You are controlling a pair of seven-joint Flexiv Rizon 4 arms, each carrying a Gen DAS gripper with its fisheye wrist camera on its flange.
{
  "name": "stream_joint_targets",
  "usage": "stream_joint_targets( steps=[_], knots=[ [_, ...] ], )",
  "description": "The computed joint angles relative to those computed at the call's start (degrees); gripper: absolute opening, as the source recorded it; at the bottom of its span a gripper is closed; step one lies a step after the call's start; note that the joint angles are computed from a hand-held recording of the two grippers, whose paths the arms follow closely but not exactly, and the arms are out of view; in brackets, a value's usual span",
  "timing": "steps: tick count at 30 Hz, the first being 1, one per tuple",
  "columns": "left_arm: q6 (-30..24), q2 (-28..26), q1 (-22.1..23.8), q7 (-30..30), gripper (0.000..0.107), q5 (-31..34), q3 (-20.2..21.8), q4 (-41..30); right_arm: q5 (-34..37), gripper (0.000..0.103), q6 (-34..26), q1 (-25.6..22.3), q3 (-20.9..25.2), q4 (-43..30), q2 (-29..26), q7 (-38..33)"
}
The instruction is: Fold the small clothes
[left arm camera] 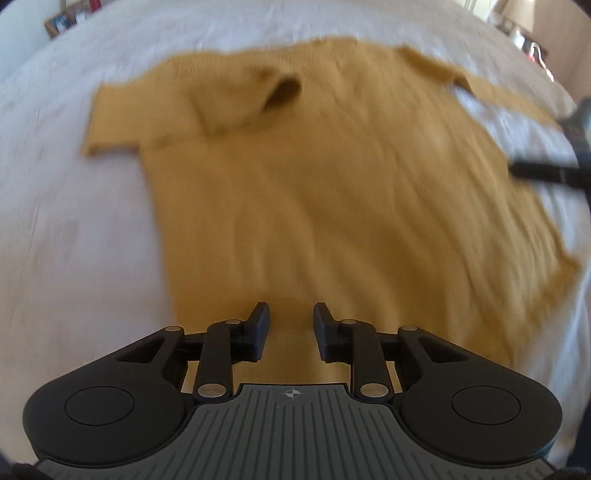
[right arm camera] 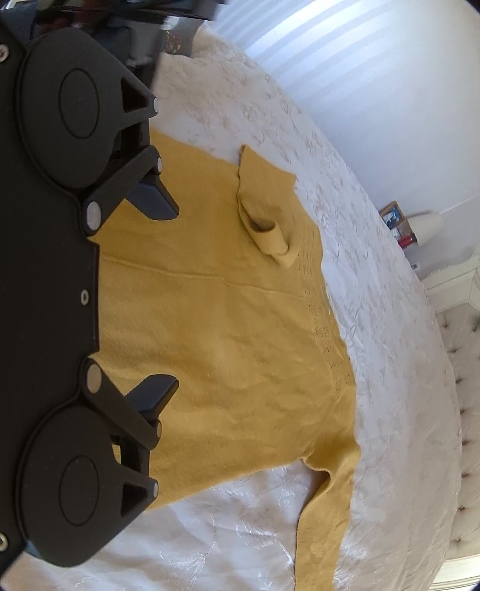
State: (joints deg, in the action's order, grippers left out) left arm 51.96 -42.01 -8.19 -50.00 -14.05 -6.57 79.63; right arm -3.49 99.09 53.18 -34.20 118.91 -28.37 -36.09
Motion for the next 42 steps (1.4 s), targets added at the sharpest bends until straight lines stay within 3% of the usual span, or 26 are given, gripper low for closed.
stream_joint_targets(
  steps=[7,10,14,19,22,24,28,30,34,36,37,38,40,42],
  knots=[
    [-3.36,2.04,0.60,-5.76,0.026,-0.04,2.19,1.73,-3.94,0.091,-2.18,-1.34,0.92,-2.72,-0.07,-1.74],
    [4.74,1.69,0.87,-7.79,0.026,-1.46,0.99,1.94,-7.43,0.091,-3.64,-2.29,0.62,-5.64,-1.02,-3.03],
    [14.93,-2.96,0.35,-12.27,0.036,-3.85,-0.28,-4.11,-12.17,0.071,-5.94,-4.76,0.83,-11.73,-4.14,-4.32],
    [17.95,-12.10,-2.37,-19.29,0.043,-2.30,2.08,-17.64,-17.90,0.065,-11.42,-14.39,9.59,-22.83,-9.03,-6.65],
    [14.04,-18.84,-4.11,-23.47,0.046,-0.28,5.14,-28.44,-19.99,0.064,-14.70,-19.61,14.67,-29.86,-12.80,-7.75],
    [12.22,-21.26,-3.49,-23.76,0.046,0.82,4.78,-31.60,-20.74,0.061,-17.16,-22.95,18.25,-34.62,-15.44,-8.32],
    [11.05,-23.06,-2.63,-20.90,0.046,0.32,4.02,-31.84,-21.01,0.055,-22.34,-28.62,24.75,-43.75,-20.80,-9.70],
    [13.54,-21.38,-0.88,-20.87,0.048,2.17,1.67,-27.73,-21.06,0.055,-25.28,-30.33,26.82,-47.56,-23.13,-10.96],
    [15.43,-19.66,-0.71,-16.41,0.053,3.32,1.04,-24.80,-20.47,0.055,-28.18,-32.54,30.02,-53.26,-26.99,-14.69],
    [15.79,-19.12,-0.06,-14.67,0.054,2.59,-0.09,-23.70,-19.76,0.045,-29.86,-33.30,31.69,-55.43,-28.30,-17.17],
    [15.92,-18.90,0.30,-14.57,0.055,1.73,-0.68,-23.07,-19.05,0.019,-30.58,-33.91,33.00,-56.32,-28.79,-18.84],
    [15.96,-18.77,0.71,-14.41,0.056,0.82,-1.35,-22.54,-18.06,0.011,-31.33,-34.58,34.37,-57.47,-29.35,-20.60],
    [15.89,-18.89,1.29,-13.85,0.057,-0.77,-2.47,-22.21,-18.37,0.011,-30.99,-33.63,32.05,-57.36,-29.23,-20.63],
    [15.72,-19.27,1.05,-13.46,0.058,-1.35,-2.31,-22.76,-20.91,0.010,-28.24,-31.41,25.99,-55.53,-28.44,-17.71]
  ],
)
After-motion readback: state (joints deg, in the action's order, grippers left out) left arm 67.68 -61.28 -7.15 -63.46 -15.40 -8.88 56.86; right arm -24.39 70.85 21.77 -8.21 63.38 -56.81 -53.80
